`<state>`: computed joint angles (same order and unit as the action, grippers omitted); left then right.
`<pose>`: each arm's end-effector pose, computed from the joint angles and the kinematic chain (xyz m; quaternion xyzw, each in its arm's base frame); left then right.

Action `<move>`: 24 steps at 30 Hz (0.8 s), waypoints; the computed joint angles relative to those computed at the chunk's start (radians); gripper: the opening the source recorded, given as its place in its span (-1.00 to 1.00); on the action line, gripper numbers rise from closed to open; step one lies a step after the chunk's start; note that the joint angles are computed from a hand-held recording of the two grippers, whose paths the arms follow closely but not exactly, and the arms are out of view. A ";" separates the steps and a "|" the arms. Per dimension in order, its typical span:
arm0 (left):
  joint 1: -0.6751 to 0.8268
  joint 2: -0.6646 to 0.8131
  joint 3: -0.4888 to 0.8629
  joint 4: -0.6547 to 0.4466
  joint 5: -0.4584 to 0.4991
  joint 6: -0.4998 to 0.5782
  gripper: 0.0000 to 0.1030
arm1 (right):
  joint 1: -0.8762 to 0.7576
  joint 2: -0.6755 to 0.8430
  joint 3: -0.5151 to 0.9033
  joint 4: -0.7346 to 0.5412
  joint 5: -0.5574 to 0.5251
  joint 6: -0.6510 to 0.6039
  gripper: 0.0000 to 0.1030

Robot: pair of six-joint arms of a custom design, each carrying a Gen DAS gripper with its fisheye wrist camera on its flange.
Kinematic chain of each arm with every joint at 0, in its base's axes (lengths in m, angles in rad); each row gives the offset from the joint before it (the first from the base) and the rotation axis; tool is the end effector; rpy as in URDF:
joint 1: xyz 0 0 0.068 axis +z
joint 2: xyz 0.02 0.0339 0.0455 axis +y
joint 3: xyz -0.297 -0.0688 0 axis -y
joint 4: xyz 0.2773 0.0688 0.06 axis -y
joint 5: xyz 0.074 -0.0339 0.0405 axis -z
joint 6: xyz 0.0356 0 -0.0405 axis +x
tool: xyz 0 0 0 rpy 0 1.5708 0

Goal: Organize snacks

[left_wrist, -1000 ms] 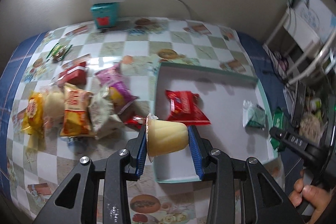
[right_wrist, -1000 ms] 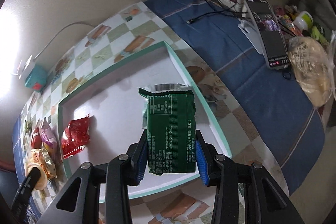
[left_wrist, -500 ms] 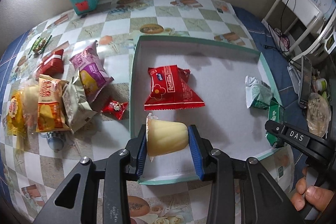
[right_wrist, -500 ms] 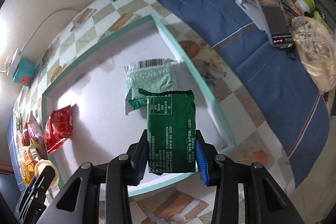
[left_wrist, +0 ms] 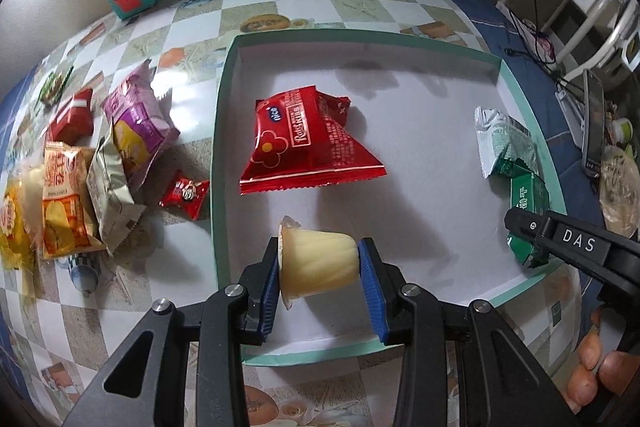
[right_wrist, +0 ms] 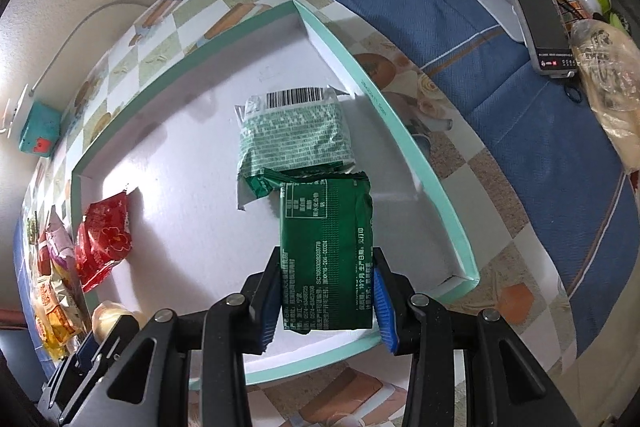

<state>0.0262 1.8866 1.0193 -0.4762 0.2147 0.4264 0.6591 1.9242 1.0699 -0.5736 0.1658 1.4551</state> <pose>0.3620 0.0019 0.1172 0.2083 0.9657 -0.0784 0.1338 0.2927 0.2193 0.1144 0.3907 0.9140 0.0214 0.1069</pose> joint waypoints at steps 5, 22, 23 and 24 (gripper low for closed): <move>-0.008 -0.004 -0.011 0.012 -0.006 0.008 -0.24 | -0.006 0.008 0.006 0.003 -0.002 -0.014 -0.17; -0.030 -0.011 -0.024 0.010 0.007 0.039 -0.23 | -0.002 0.030 0.014 0.016 -0.026 -0.013 -0.16; -0.029 -0.007 -0.019 0.003 0.011 0.038 -0.23 | -0.001 0.030 0.014 0.015 -0.026 -0.012 -0.16; -0.026 -0.002 -0.012 -0.006 0.016 0.037 -0.23 | -0.003 0.031 0.016 0.014 -0.027 -0.014 -0.16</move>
